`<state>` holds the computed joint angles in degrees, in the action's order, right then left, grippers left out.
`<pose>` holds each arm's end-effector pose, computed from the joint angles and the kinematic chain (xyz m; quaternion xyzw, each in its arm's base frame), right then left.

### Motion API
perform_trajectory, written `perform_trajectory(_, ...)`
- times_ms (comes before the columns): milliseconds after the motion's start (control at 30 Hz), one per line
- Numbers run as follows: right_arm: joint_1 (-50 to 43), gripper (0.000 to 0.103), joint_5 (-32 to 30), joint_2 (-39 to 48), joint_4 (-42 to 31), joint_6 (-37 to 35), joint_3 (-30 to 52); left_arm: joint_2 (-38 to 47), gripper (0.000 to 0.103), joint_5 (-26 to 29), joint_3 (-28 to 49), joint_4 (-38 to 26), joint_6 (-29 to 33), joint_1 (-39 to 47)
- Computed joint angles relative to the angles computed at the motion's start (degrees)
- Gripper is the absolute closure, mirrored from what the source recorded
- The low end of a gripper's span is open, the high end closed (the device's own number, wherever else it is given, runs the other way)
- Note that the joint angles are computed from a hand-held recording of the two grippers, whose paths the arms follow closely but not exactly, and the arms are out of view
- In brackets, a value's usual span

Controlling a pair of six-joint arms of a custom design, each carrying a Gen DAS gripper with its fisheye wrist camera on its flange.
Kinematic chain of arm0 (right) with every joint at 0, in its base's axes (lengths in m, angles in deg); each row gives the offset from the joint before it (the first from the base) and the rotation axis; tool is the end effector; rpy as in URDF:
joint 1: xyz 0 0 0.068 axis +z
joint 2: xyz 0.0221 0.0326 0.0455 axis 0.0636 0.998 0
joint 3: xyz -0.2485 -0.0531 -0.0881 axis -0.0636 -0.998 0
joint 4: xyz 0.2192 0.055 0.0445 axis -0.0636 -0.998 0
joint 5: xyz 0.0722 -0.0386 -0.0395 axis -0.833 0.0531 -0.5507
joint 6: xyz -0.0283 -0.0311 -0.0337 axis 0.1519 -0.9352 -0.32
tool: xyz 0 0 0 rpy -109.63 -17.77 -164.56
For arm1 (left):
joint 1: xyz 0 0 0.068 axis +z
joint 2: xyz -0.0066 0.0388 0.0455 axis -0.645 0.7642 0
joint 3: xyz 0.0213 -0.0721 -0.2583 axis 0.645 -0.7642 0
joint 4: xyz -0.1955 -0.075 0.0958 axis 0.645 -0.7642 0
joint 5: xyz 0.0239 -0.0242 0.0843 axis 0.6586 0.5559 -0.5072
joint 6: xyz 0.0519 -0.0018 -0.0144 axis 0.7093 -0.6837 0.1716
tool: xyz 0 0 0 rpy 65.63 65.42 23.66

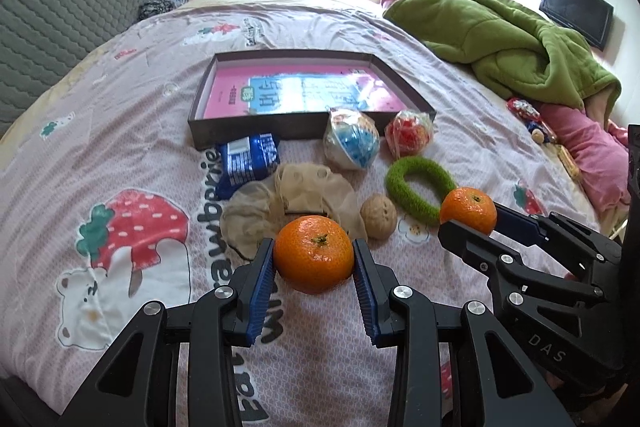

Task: Organize objects
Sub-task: 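Carry both oranges into the pink box with both tools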

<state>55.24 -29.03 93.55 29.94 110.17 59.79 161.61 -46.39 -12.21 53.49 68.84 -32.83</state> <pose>0.1422 0.1440 0.1919 0.1178 0.9092 0.0061 0.3992 0.2255 0.0099 0.2033 0.2702 0.8925 -0.1694 0.3188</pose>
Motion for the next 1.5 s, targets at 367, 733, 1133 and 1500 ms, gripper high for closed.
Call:
perform_trajectory(367, -4.39, 0.061, -0.84, -1.73, 1.78, -6.73, 2.1, 0.51, 0.064, -0.85, 2.94, 2.78, -5.8, -3.74)
perform_trajectory(733, -8.97, 0.061, -2.64, -0.9, 5.44, -14.75, 5.44, 3.48, 0.064, -1.52, 7.59, 5.54, -10.41, -5.73)
perform_trajectory(1133, -14.86, 0.061, -4.86, 0.56, 9.81, -22.42, 7.29, 8.98, 0.064, -3.02, 11.87, 8.89, -13.48, -7.7)
perform_trajectory(1500, -23.49, 0.061, -11.18, 1.1, 14.31, -27.87, 6.68, 16.68, 0.064, -5.32, 21.15, 10.15, -17.39, -9.95)
